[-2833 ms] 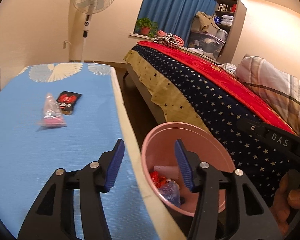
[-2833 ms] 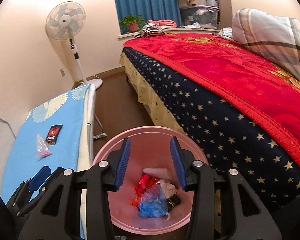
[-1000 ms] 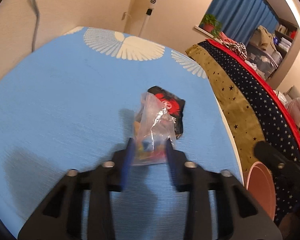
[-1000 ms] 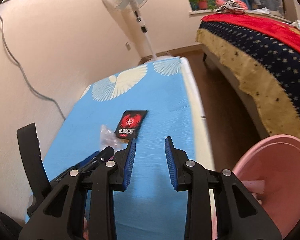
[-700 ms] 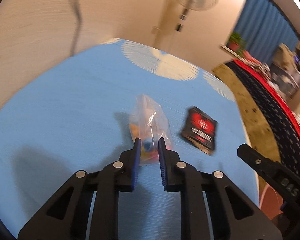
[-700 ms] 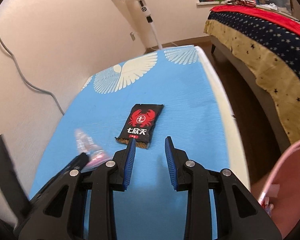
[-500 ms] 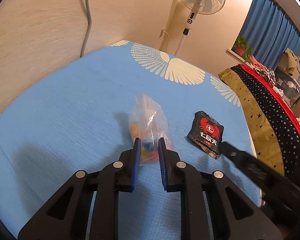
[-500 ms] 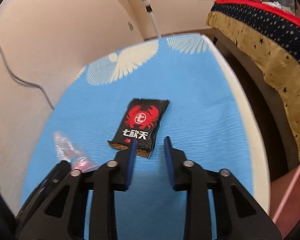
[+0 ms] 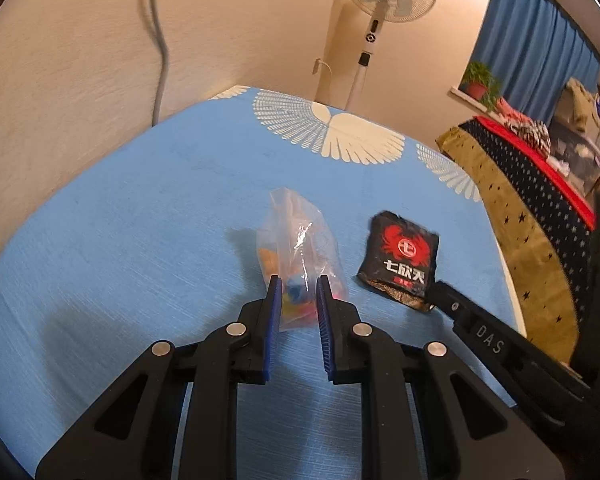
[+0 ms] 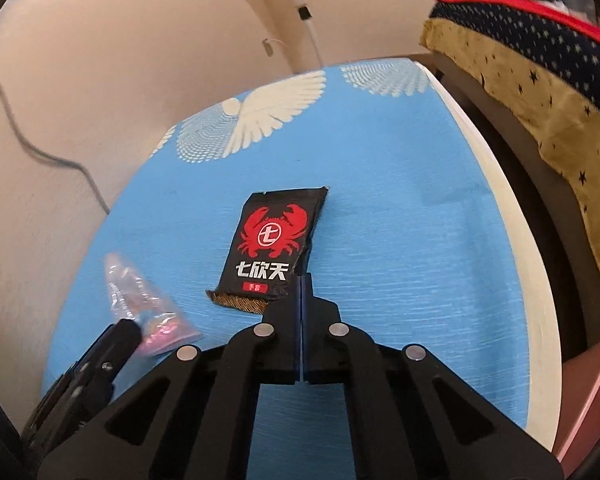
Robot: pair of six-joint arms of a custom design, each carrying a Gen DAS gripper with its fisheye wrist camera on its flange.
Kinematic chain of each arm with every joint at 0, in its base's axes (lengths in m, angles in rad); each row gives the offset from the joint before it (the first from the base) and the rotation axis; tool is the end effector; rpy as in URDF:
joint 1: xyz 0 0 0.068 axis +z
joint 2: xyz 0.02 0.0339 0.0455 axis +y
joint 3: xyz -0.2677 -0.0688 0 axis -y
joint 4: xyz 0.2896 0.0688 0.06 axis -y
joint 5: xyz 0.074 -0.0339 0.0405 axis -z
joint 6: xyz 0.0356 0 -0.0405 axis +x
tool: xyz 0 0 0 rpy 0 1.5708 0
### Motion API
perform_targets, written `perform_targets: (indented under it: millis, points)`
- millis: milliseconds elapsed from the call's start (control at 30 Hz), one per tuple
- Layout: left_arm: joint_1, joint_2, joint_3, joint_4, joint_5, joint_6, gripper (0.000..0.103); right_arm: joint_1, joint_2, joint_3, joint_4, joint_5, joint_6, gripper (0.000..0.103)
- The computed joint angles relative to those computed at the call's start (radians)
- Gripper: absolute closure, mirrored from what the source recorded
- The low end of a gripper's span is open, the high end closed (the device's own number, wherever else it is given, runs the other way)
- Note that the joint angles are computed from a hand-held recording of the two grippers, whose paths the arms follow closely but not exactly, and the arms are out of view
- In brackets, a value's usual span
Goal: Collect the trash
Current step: 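Grasp the black wrapper with the right tool while the left tool grasps the clear bag, then carry the wrapper and clear bag in both tools over the pink bin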
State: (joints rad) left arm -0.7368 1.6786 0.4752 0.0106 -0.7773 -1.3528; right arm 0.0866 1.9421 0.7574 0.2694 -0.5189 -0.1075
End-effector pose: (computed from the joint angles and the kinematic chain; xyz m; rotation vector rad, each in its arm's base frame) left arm 0.1986 -0.1465 0.0386 -0.8650 2.1275 0.0920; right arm 0.3429 0.0475 0.0341 -0.4505 2.3802 0.6318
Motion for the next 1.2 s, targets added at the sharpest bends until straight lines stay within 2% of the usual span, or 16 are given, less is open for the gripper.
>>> perform_targets:
  millis: [133,400,567,667,767,800,933,1033,1200]
  points:
    - [0.015,0.028,0.044,-0.069,0.023,-0.003,0.088,-0.012,0.009,0.009,-0.002,0.020,0.033,0.103]
    - [0.018,0.024,0.042,-0.069,0.047,0.043,0.089,-0.012,0.000,-0.007,0.015,0.035,0.053,0.103]
    - [-0.011,-0.009,0.004,-0.035,0.014,0.023,0.091,-0.053,-0.021,-0.040,0.060,0.009,0.071,0.103]
    - [-0.031,-0.068,-0.026,-0.055,0.017,-0.031,0.091,-0.071,-0.066,-0.089,0.091,0.016,0.037,0.103]
    - [-0.099,-0.104,0.003,-0.175,-0.019,-0.032,0.091,-0.114,-0.126,-0.155,0.107,-0.006,0.017,0.103]
    - [-0.117,-0.136,-0.011,-0.194,-0.015,-0.073,0.091,-0.127,-0.153,-0.184,0.112,-0.004,0.003,0.103]
    - [-0.203,-0.159,0.030,-0.319,-0.052,-0.070,0.092,-0.196,-0.281,-0.279,0.049,-0.019,-0.078,0.103]
    - [-0.261,-0.201,0.030,-0.376,-0.037,-0.100,0.092,-0.272,-0.420,-0.336,-0.045,-0.058,-0.130,0.103]
    - [-0.382,-0.187,0.093,-0.515,-0.061,-0.159,0.092,-0.405,-0.645,-0.396,-0.247,-0.132,-0.279,0.103]
